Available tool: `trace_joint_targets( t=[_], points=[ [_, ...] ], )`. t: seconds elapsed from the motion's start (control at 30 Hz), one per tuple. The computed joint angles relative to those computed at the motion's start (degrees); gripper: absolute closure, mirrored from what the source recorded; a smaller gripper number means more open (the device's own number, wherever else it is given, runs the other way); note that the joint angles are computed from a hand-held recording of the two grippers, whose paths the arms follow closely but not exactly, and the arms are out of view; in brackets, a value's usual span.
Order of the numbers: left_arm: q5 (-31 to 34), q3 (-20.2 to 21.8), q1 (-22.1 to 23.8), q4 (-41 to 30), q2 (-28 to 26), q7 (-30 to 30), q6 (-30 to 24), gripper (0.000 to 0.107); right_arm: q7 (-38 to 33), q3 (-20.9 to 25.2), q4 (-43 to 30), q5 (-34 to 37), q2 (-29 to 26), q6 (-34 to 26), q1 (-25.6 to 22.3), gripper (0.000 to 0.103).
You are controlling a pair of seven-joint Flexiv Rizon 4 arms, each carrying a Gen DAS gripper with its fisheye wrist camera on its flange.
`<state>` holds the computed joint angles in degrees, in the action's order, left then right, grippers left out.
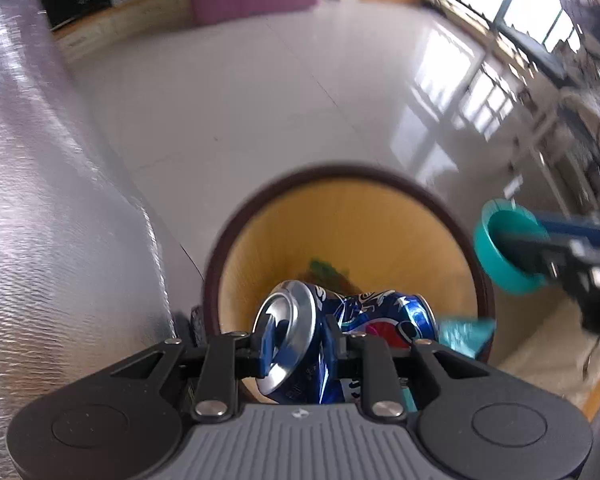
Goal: Collect trash
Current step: 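Carry the can and cap from the table over the wastebasket with both grippers, then open the left gripper to drop the can while the right opens to drop the cap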
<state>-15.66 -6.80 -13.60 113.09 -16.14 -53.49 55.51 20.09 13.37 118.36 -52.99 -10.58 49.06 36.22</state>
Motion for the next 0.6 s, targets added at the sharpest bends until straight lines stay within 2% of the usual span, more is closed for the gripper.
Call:
trace_joint_targets(
  t=[0.17,0.27,0.33,0.37,0.4,0.47,0.6],
  points=[
    [1.7,-0.3,-0.3,-0.3,-0.6,2.7,-2.0,0.081,0.1,-0.6,-0.1,0.0,-1.0,1.9,-0.5,0.070],
    [2.7,0.1,-0.7,-1.1,-1.3,1.7,-3.1,0.080,-0.2,-1.0,0.0,0.3,-1.4,3.1,-0.9,0.070],
    [2.6,0.4,-0.6,-2.1,-1.7,0.0,-5.2,0.062,0.3,-1.3,0.3,0.1,-1.5,4.1,-1.1,0.070],
    [2.4,0.4,-0.6,-2.4,-1.9,-0.8,-5.7,0.037,0.4,-1.5,0.4,0.1,-1.5,4.4,-1.3,0.070],
    [2.1,0.4,-0.6,-1.7,-1.3,-0.7,-5.0,0.028,0.7,-1.6,0.7,0.0,-1.3,4.9,-1.5,0.070],
    [0.5,-0.6,0.0,-0.4,-0.5,2.5,-3.8,0.028,1.4,-1.9,1.4,-0.3,-1.2,6.0,-1.9,0.070],
    [-0.1,-0.7,-0.2,-0.8,-0.6,3.7,-5.9,0.028,1.1,-2.2,1.1,0.4,-2.2,7.1,-2.4,0.070]
  ],
)
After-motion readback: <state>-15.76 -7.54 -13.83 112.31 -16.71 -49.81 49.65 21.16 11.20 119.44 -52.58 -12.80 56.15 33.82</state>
